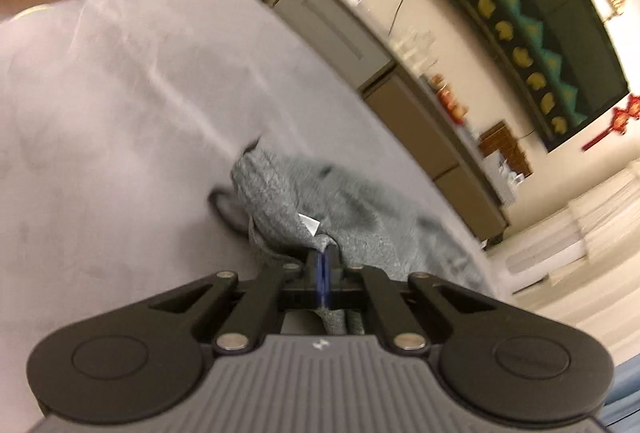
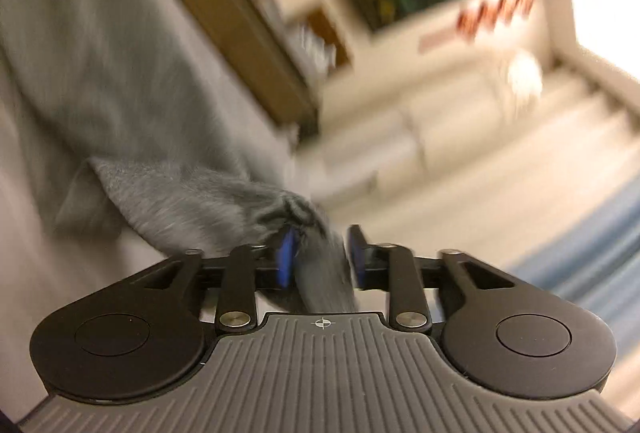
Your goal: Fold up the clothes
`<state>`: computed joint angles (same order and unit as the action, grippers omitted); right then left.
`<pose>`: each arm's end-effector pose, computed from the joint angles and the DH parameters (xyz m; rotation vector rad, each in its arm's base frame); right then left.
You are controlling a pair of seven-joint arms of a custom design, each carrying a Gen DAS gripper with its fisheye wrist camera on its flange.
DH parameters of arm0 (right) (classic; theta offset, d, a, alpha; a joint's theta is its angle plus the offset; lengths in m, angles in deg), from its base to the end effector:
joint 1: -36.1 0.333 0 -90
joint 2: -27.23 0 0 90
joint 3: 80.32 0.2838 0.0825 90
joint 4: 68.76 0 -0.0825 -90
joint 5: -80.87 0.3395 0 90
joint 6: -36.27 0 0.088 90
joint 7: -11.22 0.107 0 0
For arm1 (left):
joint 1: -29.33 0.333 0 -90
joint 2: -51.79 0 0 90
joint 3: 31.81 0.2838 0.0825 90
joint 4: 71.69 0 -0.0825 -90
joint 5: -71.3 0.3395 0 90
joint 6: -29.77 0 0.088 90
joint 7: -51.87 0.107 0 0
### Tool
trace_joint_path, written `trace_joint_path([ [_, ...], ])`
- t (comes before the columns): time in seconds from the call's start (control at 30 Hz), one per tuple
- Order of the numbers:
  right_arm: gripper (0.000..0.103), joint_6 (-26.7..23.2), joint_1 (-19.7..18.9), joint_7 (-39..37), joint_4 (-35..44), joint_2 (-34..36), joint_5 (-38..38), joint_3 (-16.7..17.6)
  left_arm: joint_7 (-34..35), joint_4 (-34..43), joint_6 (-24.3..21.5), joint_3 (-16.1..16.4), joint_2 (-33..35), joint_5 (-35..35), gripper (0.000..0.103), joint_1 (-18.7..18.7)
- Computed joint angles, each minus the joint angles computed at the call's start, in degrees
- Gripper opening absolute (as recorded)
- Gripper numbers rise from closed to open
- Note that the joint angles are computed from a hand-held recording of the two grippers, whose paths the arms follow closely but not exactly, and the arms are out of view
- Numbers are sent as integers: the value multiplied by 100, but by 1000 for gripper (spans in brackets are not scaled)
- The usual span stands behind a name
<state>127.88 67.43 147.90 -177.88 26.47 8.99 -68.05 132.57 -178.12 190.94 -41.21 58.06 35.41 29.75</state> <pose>0.4324 0.2754 0.5299 1.8274 -1.4956 1.6963 0.5904 -0.0601 0.5379 -2.3579 1.3627 -1.3487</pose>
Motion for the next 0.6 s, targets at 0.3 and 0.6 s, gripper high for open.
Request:
trace_joint_path([
  [0.3,92,4374,-579,3020,-1388,-1740,2537,-674,548,135,-292,-80,67,-440,5,20],
  [0.6,100,4309,-1283,58,-728,-533,2342,-541,567,361,-318,-127,211,-664,60,-2],
])
